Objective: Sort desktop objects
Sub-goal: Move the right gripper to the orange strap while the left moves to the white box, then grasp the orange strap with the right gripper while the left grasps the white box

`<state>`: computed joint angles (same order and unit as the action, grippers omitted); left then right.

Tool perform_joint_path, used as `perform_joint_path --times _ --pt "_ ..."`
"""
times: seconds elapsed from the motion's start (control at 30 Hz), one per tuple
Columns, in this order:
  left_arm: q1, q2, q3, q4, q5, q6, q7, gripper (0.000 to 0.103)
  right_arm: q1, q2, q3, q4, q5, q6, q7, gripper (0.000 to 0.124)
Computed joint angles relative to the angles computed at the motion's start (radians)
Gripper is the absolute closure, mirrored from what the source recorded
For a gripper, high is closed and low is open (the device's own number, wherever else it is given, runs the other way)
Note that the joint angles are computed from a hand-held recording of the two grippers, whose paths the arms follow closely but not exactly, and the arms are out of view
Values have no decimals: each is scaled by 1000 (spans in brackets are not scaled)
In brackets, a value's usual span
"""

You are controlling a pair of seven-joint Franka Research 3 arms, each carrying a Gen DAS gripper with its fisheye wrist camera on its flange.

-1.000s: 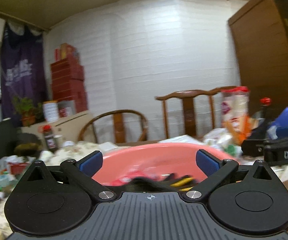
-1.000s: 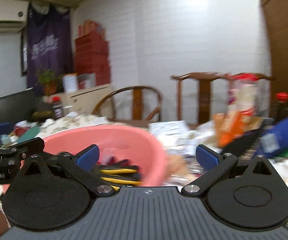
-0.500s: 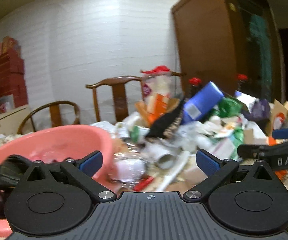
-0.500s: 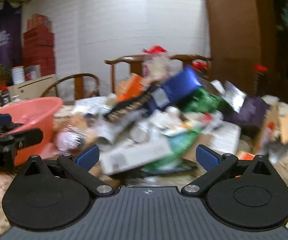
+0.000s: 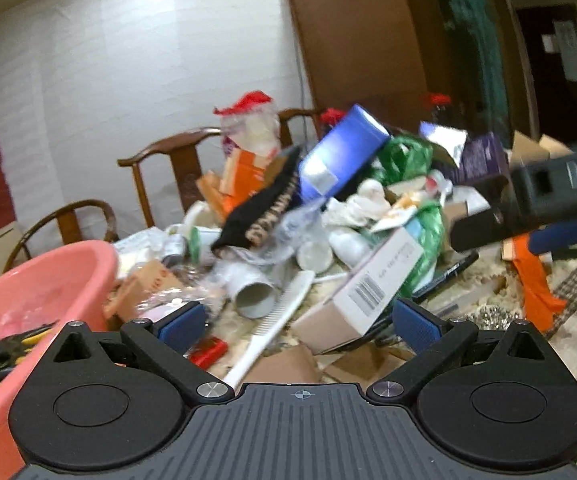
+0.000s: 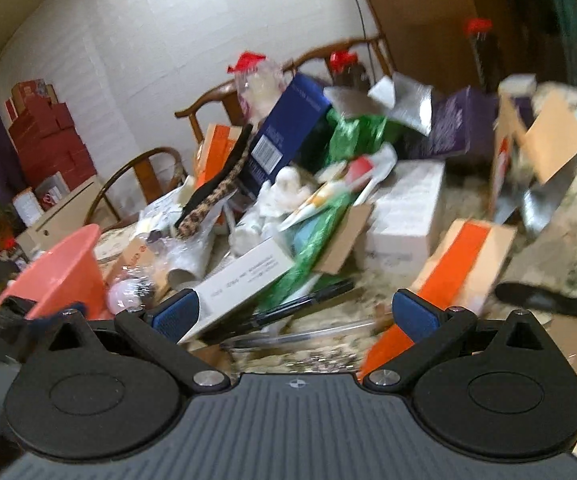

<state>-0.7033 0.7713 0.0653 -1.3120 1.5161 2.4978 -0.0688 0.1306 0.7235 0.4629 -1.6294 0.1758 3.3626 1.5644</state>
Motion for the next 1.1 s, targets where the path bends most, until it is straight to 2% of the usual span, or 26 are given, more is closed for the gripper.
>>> perform_joint_path --times 0.07,0.23,0.37,0.43,0.5,0.53,0.6,0.63,0.67,0.7,0.73,0.8,0.87,0.9,0.93,0.97,1.03,1.1 --pt "16 29 -10 43 -29 19 70 0 -15 11 22 39 3 -61 1 21" --pt "40 131 -10 198 -147 69 296 0 44 -13 -69 51 84 -77 0 22" --pt "70 250 -35 379 -289 78 533 0 165 -58 -254 19 166 -105 50 21" --pt "82 327 -55 491 -370 58 662 0 187 -68 -295 9 188 -133 69 22" --pt "82 387 -54 576 -423 49 727 0 202 -74 -325 3 205 -159 91 22" --pt "78 398 -40 587 -444 57 727 1 209 -75 -338 0 212 -171 103 22" --pt "79 382 -18 553 -459 101 682 3 188 -71 -318 1 221 -186 104 22" --pt "82 362 -7 515 -470 135 648 10 177 -66 -305 4 226 -190 103 22" --pt "84 340 3 476 -480 170 619 21 164 -60 -288 8 230 -193 99 22" --pt "89 317 12 435 -493 206 592 27 162 -52 -283 15 231 -194 96 22" --pt "90 305 20 413 -509 223 578 30 188 -48 -310 21 226 -190 103 22" --pt "68 273 70 356 -506 256 523 33 250 -36 -379 30 211 -170 124 22" --pt "41 245 122 303 -482 286 453 43 295 -18 -426 44 189 -159 130 22" --pt "28 232 143 282 -463 293 420 44 325 -12 -460 45 177 -147 133 25" --pt "12 216 169 254 -434 304 371 52 366 -1 -505 48 164 -130 135 32" --pt "3 208 179 245 -415 294 348 60 420 13 -568 55 155 -128 143 32" --pt "-16 188 196 217 -366 264 305 67 554 46 -726 61 145 -122 165 34" --pt "-4 180 177 210 -345 259 286 68 649 80 -845 68 141 -126 186 39"
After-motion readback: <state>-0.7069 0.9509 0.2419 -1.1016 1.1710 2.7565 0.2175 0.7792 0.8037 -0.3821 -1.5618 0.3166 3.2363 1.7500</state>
